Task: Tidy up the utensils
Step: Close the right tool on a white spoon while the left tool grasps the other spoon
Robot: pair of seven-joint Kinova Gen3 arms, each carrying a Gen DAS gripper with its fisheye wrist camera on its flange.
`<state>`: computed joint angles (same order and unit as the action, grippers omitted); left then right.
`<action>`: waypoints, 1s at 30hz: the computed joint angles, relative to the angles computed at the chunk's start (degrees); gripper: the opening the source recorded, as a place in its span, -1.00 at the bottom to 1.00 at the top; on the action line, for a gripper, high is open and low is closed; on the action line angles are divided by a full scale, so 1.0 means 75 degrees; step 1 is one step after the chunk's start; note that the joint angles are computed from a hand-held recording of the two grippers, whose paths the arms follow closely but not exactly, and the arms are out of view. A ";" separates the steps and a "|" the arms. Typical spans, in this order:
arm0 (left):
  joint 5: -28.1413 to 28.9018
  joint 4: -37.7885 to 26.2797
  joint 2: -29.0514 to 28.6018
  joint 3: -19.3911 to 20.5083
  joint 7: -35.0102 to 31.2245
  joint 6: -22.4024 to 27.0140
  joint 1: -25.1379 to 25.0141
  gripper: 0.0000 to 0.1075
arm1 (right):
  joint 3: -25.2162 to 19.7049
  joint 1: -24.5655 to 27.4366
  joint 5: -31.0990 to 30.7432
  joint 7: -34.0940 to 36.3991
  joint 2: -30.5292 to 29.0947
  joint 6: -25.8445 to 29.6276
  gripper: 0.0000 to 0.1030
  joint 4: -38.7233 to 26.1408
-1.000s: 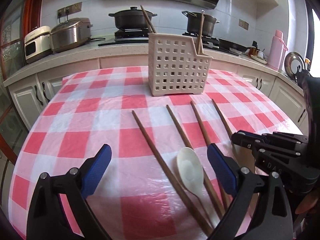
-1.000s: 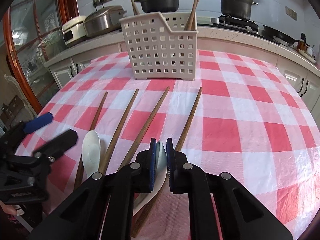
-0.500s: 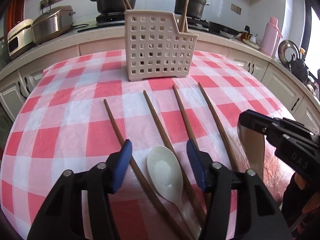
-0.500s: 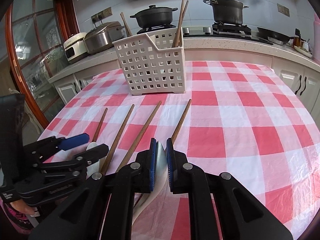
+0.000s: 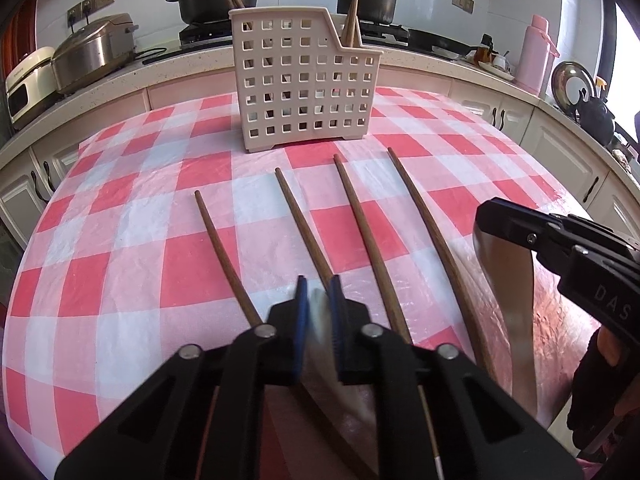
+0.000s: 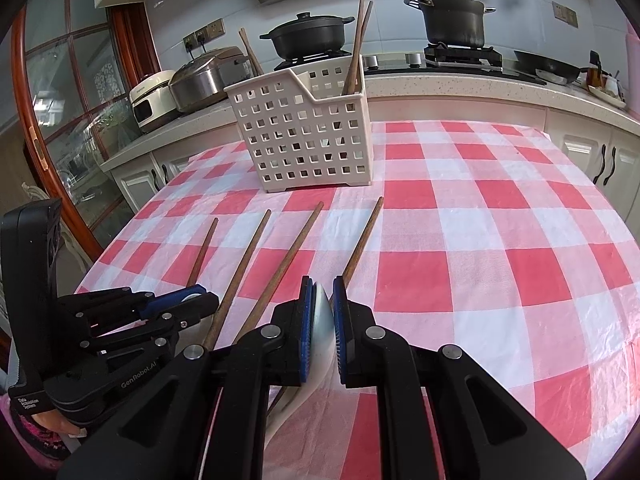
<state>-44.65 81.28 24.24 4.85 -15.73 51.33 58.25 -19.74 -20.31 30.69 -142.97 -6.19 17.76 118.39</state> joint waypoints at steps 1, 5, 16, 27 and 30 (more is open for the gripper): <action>-0.0021 0.0016 -0.0011 -0.0003 -0.0004 -0.0012 0.0006 -0.84 | -0.0030 0.0013 0.0049 -0.0052 -0.0002 0.0013 -0.79 -0.0003; -0.0087 0.0114 -0.0064 -0.0018 0.0124 -0.0065 0.0034 -0.84 | -0.0065 0.0018 0.0144 -0.0161 -0.0011 0.0037 -0.79 -0.0008; -0.1475 0.0407 -0.0421 -0.0041 0.1259 0.0266 0.0485 -0.84 | -0.0466 0.0336 0.0791 -0.0725 -0.0280 -0.0096 -0.79 -0.0009; -0.1697 0.0566 -0.0682 0.0430 0.1430 0.0209 0.0106 -0.74 | -0.0941 0.0639 0.1617 -0.1438 -0.0408 0.0006 -0.79 -0.0071; -0.1518 0.0729 -0.0779 0.0461 0.1569 0.0082 -0.0007 -0.40 | -0.0834 0.0557 0.1485 -0.1304 -0.0399 0.0008 -0.79 -0.0080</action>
<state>-56.04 86.75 18.40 8.31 -3.96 51.95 58.21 -25.99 -16.14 41.83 -152.75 -9.18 17.82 117.80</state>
